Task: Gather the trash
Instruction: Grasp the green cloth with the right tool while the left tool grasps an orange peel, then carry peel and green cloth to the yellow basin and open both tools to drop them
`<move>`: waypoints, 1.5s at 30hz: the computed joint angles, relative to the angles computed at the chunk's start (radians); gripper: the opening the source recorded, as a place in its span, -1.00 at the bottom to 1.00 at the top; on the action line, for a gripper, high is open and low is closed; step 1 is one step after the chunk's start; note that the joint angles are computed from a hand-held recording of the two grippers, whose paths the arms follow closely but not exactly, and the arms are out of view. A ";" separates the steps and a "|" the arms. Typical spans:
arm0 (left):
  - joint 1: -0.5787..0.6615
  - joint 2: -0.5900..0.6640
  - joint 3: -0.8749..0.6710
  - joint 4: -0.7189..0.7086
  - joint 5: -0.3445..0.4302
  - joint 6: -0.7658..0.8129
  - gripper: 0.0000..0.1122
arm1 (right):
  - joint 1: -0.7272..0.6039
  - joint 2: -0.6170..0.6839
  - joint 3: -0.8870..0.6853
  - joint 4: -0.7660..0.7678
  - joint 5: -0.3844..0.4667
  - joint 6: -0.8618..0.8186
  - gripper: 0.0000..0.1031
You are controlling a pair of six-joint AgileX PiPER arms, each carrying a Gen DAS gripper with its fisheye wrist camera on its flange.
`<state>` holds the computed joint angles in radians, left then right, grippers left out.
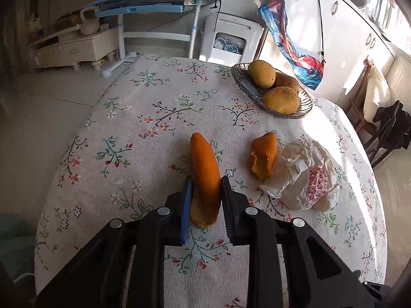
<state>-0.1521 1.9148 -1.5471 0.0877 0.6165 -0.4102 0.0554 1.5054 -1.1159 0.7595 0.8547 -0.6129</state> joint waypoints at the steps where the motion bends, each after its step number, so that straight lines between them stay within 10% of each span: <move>1: 0.003 -0.056 0.084 -0.021 -0.036 0.011 -0.62 | -0.009 -0.001 0.001 0.010 0.014 0.004 -0.42; 10: -0.058 -0.572 0.668 -0.118 -0.195 0.069 -0.62 | 0.027 -0.270 0.207 0.037 -0.031 0.035 -0.42; 25: -0.299 -1.076 0.954 0.086 0.009 -0.242 -0.62 | 0.354 -0.663 0.390 -0.381 -0.036 0.534 -0.42; 35: -0.369 -1.098 0.997 0.168 0.019 -0.373 -0.61 | 0.367 -0.681 0.459 -0.425 -0.005 0.591 -0.42; 40: -0.339 -0.959 0.900 0.145 -0.003 -0.240 -0.14 | 0.338 -0.686 0.483 -0.387 -0.007 0.565 -0.42; 45: -0.326 -0.822 0.855 0.117 -0.027 -0.177 -0.20 | 0.308 -0.685 0.490 -0.360 0.002 0.531 -0.42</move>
<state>-0.4779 1.0927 -0.6918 0.2049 0.5894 -0.5870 0.3633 0.8207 -0.6260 0.3996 0.8569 -0.0823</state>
